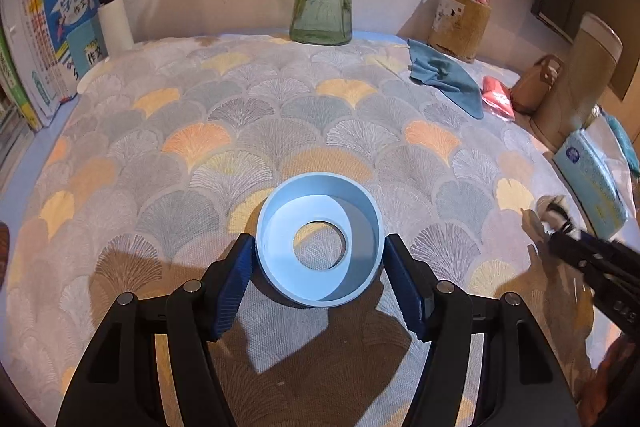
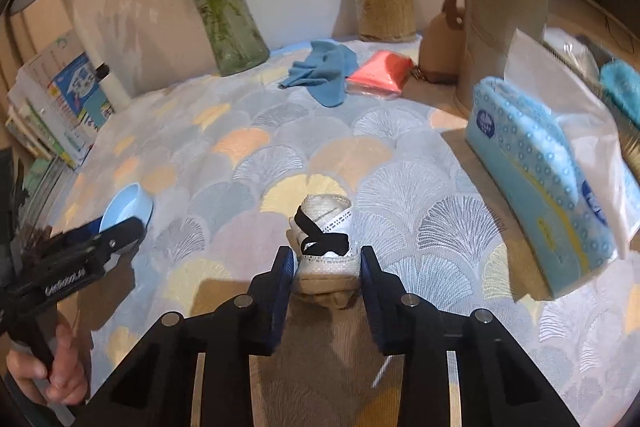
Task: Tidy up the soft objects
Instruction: 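Carry the bowl and white cloth to the glass plate and open both tools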
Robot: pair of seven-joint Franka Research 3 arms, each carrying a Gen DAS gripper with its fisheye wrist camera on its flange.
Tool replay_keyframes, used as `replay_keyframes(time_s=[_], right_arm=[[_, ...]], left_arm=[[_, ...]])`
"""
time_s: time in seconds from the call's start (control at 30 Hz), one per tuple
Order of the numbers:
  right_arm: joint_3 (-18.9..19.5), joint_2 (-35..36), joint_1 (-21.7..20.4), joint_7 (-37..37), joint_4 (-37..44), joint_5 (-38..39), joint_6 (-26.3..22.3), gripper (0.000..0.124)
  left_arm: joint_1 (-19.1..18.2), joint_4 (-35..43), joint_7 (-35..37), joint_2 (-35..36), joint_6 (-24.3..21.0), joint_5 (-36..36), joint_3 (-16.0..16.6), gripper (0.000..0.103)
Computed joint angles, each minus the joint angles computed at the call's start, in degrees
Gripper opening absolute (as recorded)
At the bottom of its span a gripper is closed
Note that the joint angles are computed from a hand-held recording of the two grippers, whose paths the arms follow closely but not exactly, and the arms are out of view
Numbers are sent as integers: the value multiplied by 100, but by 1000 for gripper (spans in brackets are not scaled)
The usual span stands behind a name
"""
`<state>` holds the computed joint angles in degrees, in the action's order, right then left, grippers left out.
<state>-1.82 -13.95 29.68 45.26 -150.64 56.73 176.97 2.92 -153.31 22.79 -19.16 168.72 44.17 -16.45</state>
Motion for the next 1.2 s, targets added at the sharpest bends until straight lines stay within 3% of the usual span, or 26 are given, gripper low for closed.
replay_keyframes(time_s=[0.13,0.27,0.37,0.5,0.63,0.77,0.9,1.1,1.2], right_arm=[[-429,-546,504,-815,-202,473,171,32],[-822,-1288,635,-1143,-359,608,181,32],[-987,-1700,430,-1030,-459,422,294,32],[-1287,-1959,-98,-735,-420,-10,358,32],[-1853,-1694,-520,-499,-30,-378,376,32],[-2632,-1110,-550,-498,749,-321,-184,32],[-3071,-38,-704,-555,1900,-45,-1399,32],[-2936,1350,-1156,-275,3278,-15,-2381,33],[-2809,1810,-1454,-4,3814,-66,-3001,55]], left_arm=[[-139,131,-44,-119,-92,122,-140,62],[-350,597,25,-93,-25,221,-395,62],[-563,1257,194,224,-60,419,-594,62],[-1136,2467,738,1177,-144,426,-625,62],[-1701,3730,1742,2260,-245,-195,-557,62],[-2269,5117,2070,3379,-734,29,-420,62],[-2804,6063,2186,4187,-1050,122,-51,62],[-3301,6960,2418,4886,-1234,-150,423,70],[-3387,6946,2653,4883,-1294,-455,534,74]])
